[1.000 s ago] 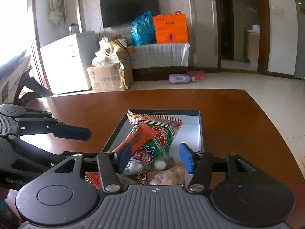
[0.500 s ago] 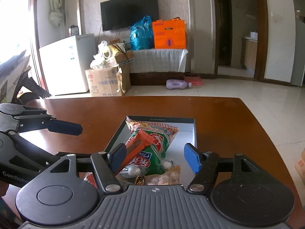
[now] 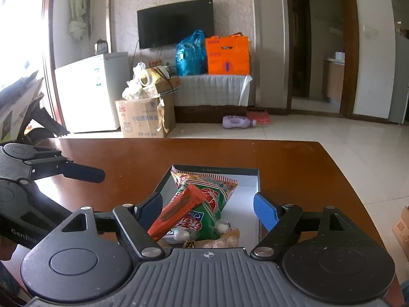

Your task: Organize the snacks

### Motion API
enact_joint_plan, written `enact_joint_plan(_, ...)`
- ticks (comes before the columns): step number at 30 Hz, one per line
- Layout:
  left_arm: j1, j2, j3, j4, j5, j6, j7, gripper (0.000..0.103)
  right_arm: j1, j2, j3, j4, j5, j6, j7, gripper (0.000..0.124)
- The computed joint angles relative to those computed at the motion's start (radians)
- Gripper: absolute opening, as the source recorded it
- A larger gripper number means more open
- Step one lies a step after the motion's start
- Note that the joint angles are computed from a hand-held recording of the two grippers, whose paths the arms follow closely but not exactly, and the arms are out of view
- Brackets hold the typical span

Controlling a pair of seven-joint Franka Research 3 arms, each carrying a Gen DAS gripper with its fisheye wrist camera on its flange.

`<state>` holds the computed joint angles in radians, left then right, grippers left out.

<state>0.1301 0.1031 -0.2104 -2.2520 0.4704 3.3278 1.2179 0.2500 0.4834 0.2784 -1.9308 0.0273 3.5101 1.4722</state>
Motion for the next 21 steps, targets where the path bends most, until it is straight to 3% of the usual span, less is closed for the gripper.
enact_joint_plan(2, -0.120, -0.007, 0.117, -0.010, -0.062, 0.008, 0.043, 0.089, 0.000, -0.001, -0.001, -0.002, 0.002, 0.001, 0.002, 0.079)
enact_joint_plan(5, -0.151, -0.013, 0.150, -0.018, -0.096, 0.011, 0.060, 0.089, 0.002, -0.004, -0.002, -0.006, 0.000, -0.002, 0.001, 0.079)
enact_joint_plan(7, -0.220, -0.015, 0.210, -0.021, -0.159, 0.011, 0.103, 0.090, 0.005, -0.007, -0.005, -0.008, 0.000, -0.003, -0.004, 0.080)
enact_joint_plan(12, -0.124, -0.014, 0.120, -0.018, -0.131, 0.009, 0.074, 0.091, 0.002, -0.010, -0.002, -0.012, -0.002, -0.002, -0.006, 0.080)
enact_joint_plan(17, -0.099, -0.011, 0.095, -0.012, -0.113, 0.007, 0.058, 0.091, 0.001, -0.008, -0.003, -0.011, -0.003, -0.001, -0.005, 0.081)
enact_joint_plan(19, -0.050, -0.007, 0.050, -0.007, -0.083, 0.005, 0.035, 0.091, 0.000, -0.007, -0.002, -0.012, -0.004, 0.001, -0.006, 0.081)
enact_joint_plan(21, -0.063, -0.005, 0.061, -0.006, -0.080, 0.004, 0.034, 0.091, -0.002, -0.007, 0.000, -0.012, -0.006, -0.002, -0.005, 0.081)
